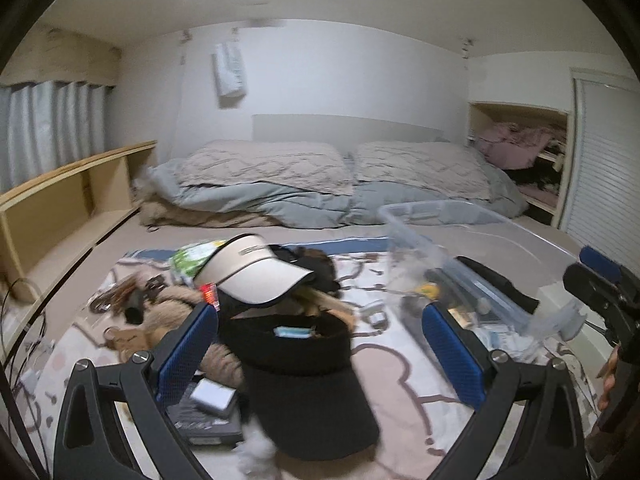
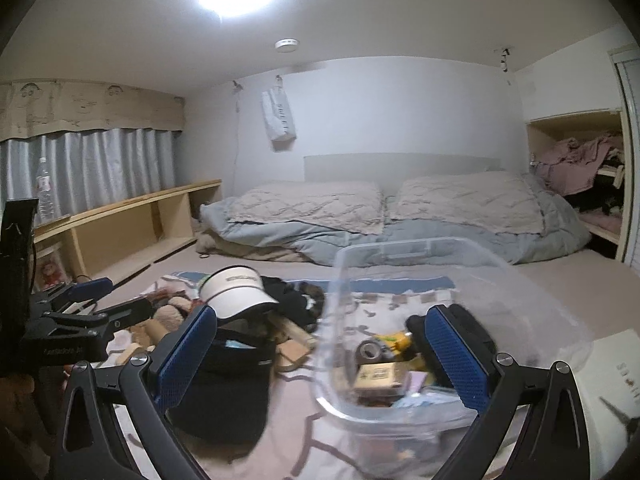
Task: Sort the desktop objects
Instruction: 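Withdraw both open tools from the bin back toward the bed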
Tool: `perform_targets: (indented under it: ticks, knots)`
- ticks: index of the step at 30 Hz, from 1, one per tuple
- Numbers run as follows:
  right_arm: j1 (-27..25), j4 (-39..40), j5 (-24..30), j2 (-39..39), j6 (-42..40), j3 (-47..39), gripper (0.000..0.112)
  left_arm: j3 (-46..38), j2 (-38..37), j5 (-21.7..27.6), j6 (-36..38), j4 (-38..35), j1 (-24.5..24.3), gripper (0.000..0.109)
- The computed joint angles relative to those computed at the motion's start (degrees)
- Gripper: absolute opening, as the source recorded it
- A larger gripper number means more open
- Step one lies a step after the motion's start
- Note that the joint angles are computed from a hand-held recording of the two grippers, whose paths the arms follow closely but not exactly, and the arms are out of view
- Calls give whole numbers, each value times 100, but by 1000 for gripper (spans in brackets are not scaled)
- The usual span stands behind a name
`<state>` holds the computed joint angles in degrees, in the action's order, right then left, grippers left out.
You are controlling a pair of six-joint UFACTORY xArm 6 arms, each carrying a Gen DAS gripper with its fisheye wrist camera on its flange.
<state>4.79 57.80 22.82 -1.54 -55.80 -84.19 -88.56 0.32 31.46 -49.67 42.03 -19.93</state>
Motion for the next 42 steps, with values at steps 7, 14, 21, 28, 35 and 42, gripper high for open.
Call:
perform_targets:
  ticks: [7,14,21,28,35,42]
  knots:
    - [267,230,-182,23,-63,289,103,989,-636,-54,-873,553,379,103]
    - [635,1040,-738,-11,-797,611,103,1721,-1020,251,-1474,1106,665,103]
    - [1000,1678,-1039,-28,-1646,803,103,2391,-1372,248,-1809,1152,931,103]
    - [1189,1118,-951,105,-1019,1100,103,2803,-1537,266,-1919,952,1169,103]
    - [1204,48,-493,228,-91,1302,103,2931,-1440,234,-1568,-15,1404,103]
    - [1275,-910,-103,402,556,1424,103,2846,-1200,516,-1268,-664,1475,103]
